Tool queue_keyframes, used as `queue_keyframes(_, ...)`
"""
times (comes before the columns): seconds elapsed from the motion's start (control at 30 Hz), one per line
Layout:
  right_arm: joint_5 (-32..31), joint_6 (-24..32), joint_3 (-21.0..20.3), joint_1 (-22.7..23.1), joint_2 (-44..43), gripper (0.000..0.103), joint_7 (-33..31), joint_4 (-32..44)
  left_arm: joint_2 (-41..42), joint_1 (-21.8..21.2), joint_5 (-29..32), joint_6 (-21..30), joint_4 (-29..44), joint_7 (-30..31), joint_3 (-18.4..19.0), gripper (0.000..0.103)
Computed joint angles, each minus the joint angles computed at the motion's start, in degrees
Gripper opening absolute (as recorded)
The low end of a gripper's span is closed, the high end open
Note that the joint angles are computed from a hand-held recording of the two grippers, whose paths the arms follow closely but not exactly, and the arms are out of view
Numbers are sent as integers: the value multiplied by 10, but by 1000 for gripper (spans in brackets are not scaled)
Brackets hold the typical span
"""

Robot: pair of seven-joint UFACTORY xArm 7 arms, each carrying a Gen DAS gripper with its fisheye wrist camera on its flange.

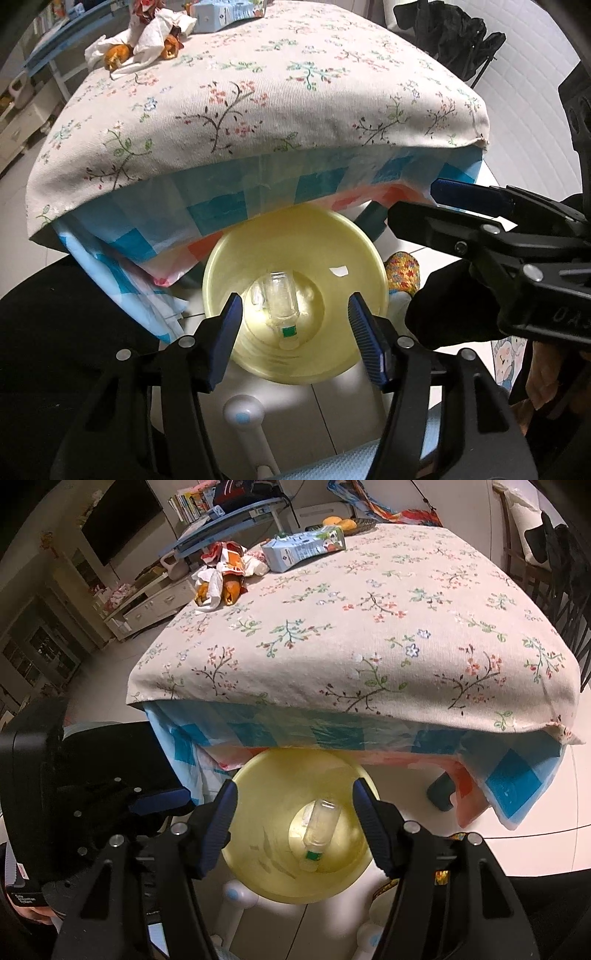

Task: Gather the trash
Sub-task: 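Raise both open tools out of the bucket toward the table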

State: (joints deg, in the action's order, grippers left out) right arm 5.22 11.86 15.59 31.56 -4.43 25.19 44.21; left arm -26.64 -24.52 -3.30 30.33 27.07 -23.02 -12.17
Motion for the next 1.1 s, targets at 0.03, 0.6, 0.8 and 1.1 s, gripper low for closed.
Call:
queue_keyframes(0.03, -8, -5, 1, -2, -2, 63, 6, -2, -4, 0, 1, -4, -2, 0, 0, 58)
queue_keyframes(0.6, -225, -77, 45, -77, -19, 67, 200, -10, -114, 84, 73, -82, -55, -103, -35, 69)
queue_keyframes(0.8, -242, -81, 40, -74, -14, 67, 213, -7, -138, 133, 105, -97, -64, -143, -37, 72)
queue_keyframes(1.1, -263, -84, 34, -69, -3, 67, 227, 3, -123, 210, 135, -133, -52, -159, -15, 76)
